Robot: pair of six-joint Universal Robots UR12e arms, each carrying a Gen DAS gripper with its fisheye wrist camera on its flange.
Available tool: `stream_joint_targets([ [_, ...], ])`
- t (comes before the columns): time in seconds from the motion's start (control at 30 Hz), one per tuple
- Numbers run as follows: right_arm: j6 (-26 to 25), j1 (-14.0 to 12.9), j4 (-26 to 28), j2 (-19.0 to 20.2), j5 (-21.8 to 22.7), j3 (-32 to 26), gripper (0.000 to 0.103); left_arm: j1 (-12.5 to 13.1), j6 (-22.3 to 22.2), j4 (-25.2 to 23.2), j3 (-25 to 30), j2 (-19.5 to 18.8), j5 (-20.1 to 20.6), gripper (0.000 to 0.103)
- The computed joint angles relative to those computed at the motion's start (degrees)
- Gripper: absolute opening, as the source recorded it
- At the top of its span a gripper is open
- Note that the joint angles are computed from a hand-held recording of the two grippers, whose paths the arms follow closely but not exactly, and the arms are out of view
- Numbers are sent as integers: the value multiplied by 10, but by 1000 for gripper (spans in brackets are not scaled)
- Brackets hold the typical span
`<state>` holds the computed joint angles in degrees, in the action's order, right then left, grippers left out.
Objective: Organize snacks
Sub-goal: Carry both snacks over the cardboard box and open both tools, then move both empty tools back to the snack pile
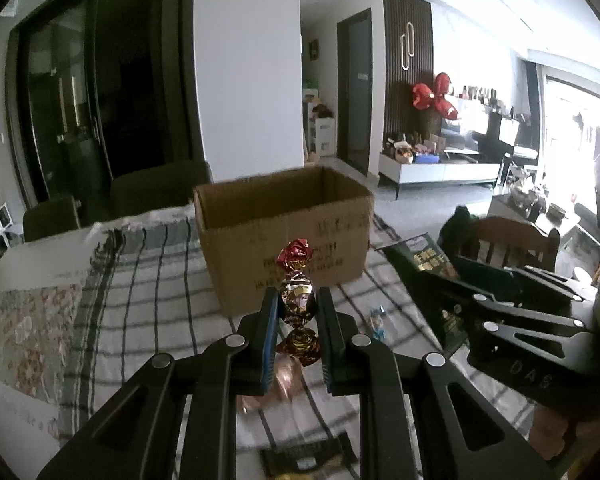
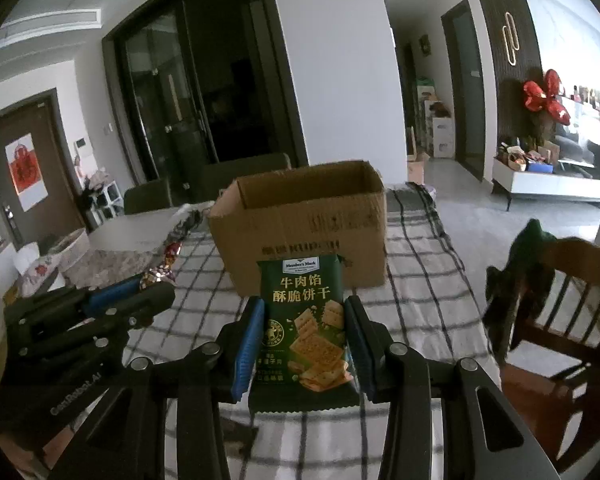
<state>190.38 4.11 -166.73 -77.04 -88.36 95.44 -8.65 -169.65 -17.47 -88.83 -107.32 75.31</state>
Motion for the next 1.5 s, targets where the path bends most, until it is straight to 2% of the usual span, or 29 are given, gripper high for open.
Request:
stream_joint_targets([
  [0.33, 5, -8, 7, 37, 15, -61, 42, 0, -3, -1, 62, -36, 5, 19],
  [0.63, -14, -13, 26, 79, 17, -131, 42, 4, -20, -45, 137, -80, -7, 19],
  [0.87, -30, -20, 72, 119, 26, -196, 42, 5, -36, -91, 207, -123, -4, 19],
  [1.0, -41, -21, 98, 142, 24, -232, 42, 4, -37, -140, 260, -155, -9, 19],
  [1.27, -52, -27, 154, 184, 24, -300, 42, 4, -47, -207, 336, -201, -6, 19],
  [1.33, -52, -28, 165, 190, 26, -309, 43, 3, -51, -215, 342, -205, -3, 31],
  [1.37, -51, -28, 166, 191, 22, -309, 43, 4, -55, -216, 343, -205, -1, 45],
  [1.4, -51, -27, 169, 192, 17, -310, 47, 5, -62, -213, 341, -205, 3, 50],
  [1.43, -50, -27, 170, 192, 12, -310, 55, 5, -63, -210, 338, -203, 5, 50],
  [1.5, -47, -26, 165, 189, 3, -305, 57, 5, -60, -197, 325, -195, 11, 56],
])
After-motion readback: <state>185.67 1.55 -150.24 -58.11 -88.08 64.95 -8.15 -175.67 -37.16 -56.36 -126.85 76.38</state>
